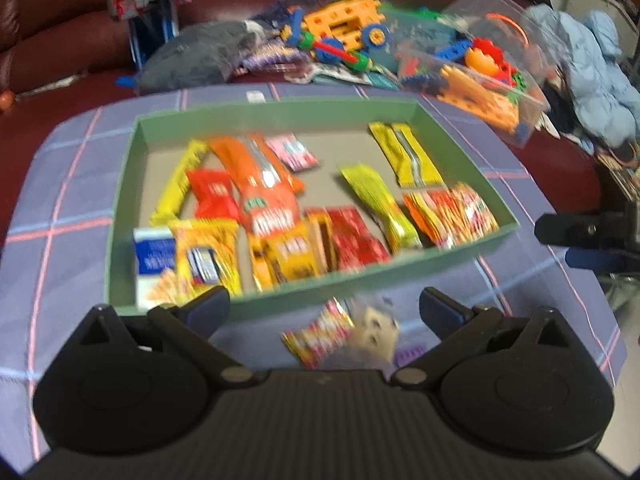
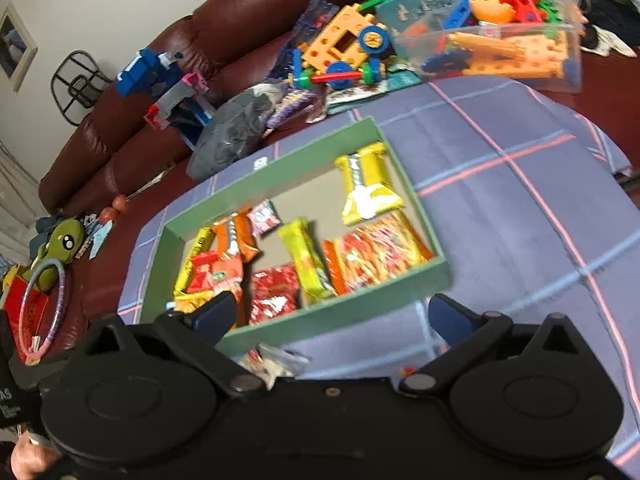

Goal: Organize snacks
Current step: 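Move both grippers back from the tray to the snack pile, then grasp the red snack bag with the right gripper while the left grasps the purple-wrapped candy stick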

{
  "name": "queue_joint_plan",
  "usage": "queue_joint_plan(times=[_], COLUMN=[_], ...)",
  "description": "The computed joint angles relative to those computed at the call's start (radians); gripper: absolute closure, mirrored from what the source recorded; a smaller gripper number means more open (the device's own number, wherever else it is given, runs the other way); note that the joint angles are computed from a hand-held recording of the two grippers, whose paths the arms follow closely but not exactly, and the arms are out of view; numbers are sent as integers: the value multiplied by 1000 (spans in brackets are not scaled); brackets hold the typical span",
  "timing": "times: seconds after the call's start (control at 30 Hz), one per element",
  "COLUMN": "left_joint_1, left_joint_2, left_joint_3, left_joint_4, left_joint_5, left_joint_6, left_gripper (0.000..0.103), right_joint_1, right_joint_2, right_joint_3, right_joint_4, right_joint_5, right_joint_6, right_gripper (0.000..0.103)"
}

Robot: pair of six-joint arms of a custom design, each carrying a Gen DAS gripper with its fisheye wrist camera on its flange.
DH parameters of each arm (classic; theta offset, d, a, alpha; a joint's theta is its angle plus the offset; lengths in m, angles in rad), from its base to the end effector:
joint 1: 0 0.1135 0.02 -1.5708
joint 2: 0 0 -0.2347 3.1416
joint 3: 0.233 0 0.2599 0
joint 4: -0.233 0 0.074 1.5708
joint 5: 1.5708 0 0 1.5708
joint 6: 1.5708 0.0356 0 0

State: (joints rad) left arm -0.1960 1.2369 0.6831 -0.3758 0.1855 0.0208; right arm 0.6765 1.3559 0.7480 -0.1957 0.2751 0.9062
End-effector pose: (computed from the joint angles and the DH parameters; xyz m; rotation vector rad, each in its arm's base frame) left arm 0.2488 -0.0561 0.1659 0.3476 2.4792 -0.3046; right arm 0.2298 0.1721 0.1697 0.4045 2.3473 0.4513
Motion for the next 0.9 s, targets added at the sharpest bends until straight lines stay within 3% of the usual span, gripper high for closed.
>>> queue_joint_plan(times=[0.37, 0.67, 0.87, 0.9], left_joint_1=[-159, -240, -232, -228], left_joint_2=[-13, 80, 67, 68], left_joint_3=[-134, -147, -165, -166], left_joint_4=[-1, 54, 81, 84], left_joint_5=[-30, -93, -119, -127], left_joint_6=[-17, -31, -16, -12], left_gripper=[0, 6, 16, 17], right_joint_1=[43, 31, 39, 55], right_joint_2=[-96, 25, 128, 140], right_joint_3=[-179, -133, -103, -91], right_joint_4=[-7, -59, -28, -31], right_joint_5=[20, -36, -44, -16], right_joint_6=[112, 154, 185, 169], right_gripper=[0, 5, 19, 34])
